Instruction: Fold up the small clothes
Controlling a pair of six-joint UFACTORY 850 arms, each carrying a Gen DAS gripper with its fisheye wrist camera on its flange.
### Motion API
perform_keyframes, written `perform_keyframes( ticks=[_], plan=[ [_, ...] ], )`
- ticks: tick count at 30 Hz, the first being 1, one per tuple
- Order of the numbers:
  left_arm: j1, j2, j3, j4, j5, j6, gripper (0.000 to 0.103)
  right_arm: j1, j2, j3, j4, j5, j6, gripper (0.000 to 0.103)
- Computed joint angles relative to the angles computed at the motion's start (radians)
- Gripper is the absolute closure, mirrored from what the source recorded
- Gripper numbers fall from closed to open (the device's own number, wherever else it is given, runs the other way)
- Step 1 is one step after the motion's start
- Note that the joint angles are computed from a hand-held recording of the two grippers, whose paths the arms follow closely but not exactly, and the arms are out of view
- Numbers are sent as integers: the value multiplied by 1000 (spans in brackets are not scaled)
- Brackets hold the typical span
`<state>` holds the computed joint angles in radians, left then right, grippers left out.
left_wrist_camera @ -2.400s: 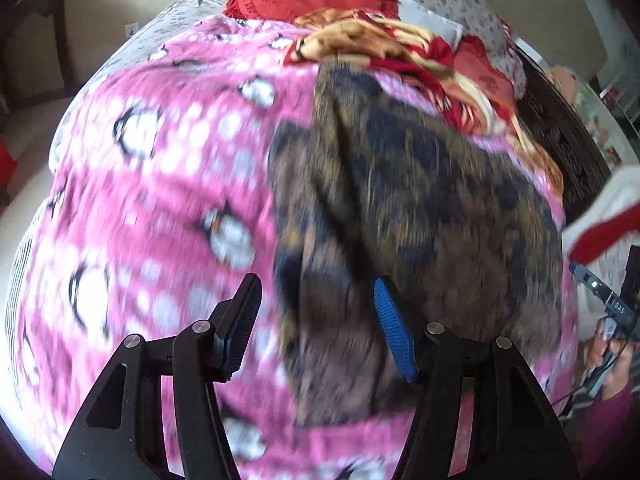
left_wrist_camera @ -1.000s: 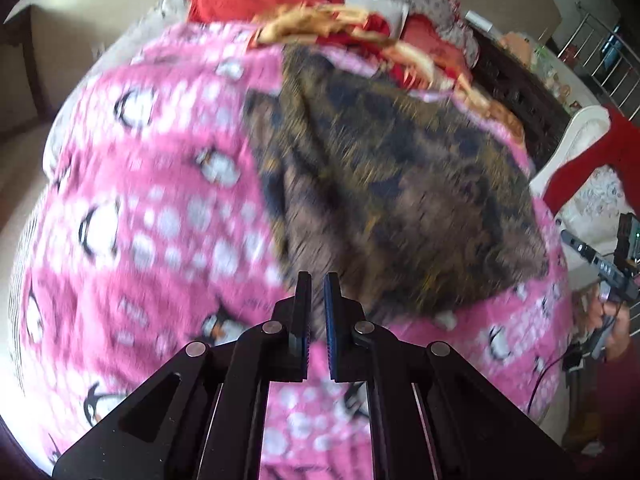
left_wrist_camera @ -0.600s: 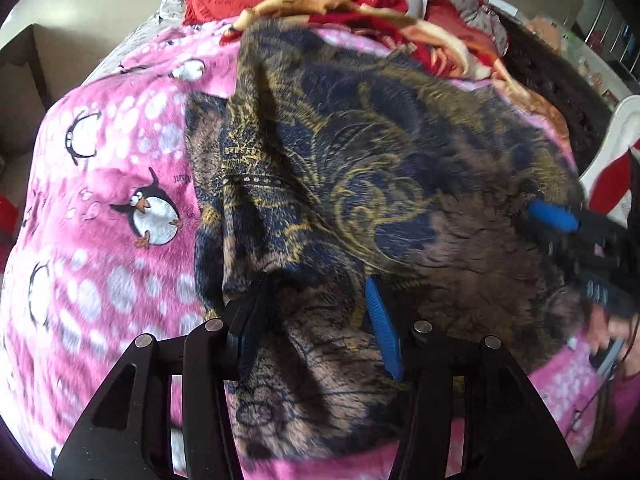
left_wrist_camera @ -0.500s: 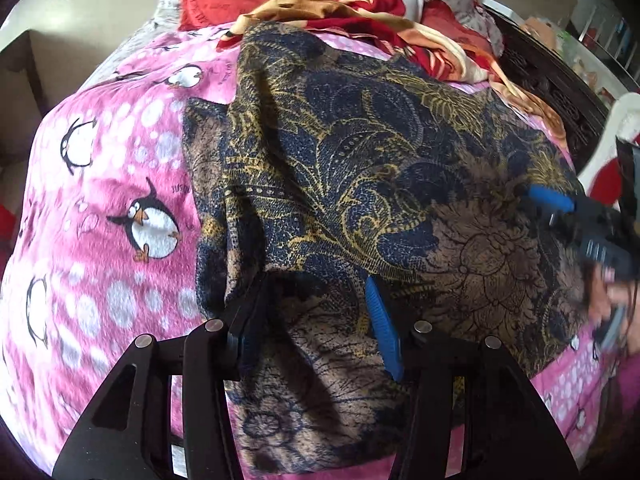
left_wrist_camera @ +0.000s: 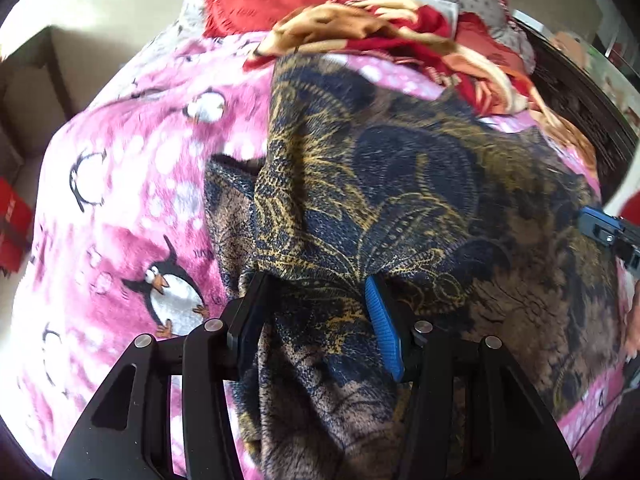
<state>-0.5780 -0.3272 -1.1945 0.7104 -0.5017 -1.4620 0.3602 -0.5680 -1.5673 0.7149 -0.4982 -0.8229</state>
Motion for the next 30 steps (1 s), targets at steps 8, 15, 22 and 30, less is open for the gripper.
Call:
perform_keyframes(
  ticks=[8, 15, 22, 30],
  plan=[
    [-13, -3, 12, 87, -6, -81, 49, 139, -173, -222, -296, 59, 229, 43],
    [-23, 13, 21, 83, -24, -84, 49, 205, -231, -342, -507, 40, 422, 51],
    [-37, 71, 78, 55, -31, -81, 49, 252, -225, -364, -408, -23, 295, 51],
    [-47, 240, 306, 200, 140, -430, 49, 314, -385, -612, -535, -197, 419, 50]
  ],
)
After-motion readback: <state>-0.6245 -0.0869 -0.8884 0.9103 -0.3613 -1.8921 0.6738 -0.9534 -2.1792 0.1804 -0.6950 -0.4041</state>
